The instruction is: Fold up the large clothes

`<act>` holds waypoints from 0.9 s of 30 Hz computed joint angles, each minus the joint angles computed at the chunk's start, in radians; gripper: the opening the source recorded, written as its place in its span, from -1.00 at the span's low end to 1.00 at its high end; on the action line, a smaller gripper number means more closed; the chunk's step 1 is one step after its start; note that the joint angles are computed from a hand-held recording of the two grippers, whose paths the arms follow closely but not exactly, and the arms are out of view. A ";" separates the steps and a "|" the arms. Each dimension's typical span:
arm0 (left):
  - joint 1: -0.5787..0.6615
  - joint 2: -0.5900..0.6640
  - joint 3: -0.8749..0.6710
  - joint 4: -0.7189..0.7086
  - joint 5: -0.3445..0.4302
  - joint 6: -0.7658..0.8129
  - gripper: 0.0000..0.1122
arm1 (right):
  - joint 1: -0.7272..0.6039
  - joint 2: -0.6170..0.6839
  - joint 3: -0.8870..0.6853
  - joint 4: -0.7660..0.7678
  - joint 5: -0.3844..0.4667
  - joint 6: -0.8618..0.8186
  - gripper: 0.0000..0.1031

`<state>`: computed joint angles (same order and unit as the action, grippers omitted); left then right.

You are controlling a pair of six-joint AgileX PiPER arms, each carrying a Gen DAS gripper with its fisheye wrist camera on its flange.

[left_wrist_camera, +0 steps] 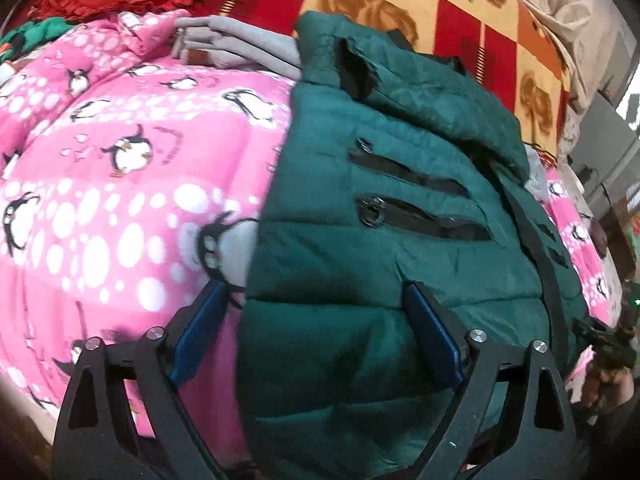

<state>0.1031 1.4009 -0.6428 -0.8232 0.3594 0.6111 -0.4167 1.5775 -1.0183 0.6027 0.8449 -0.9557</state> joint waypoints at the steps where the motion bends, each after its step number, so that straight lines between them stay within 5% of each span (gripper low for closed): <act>1: 0.000 -0.001 0.005 -0.012 -0.004 0.013 0.64 | -0.002 0.002 -0.001 0.001 0.003 0.000 0.99; 16: -0.026 0.009 0.019 -0.033 -0.058 0.027 0.70 | -0.014 -0.029 0.048 0.049 -0.033 -0.047 0.99; 21: -0.025 0.013 0.019 -0.044 -0.058 0.036 0.71 | -0.069 -0.041 0.041 0.175 0.099 -0.151 0.95; 27: -0.024 0.018 0.016 -0.049 -0.056 0.041 0.73 | -0.071 -0.013 0.034 0.162 0.133 -0.115 0.96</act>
<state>0.0790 1.4189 -0.6271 -0.8717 0.3030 0.6517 -0.4875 1.5647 -0.9842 0.7646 0.9780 -1.0709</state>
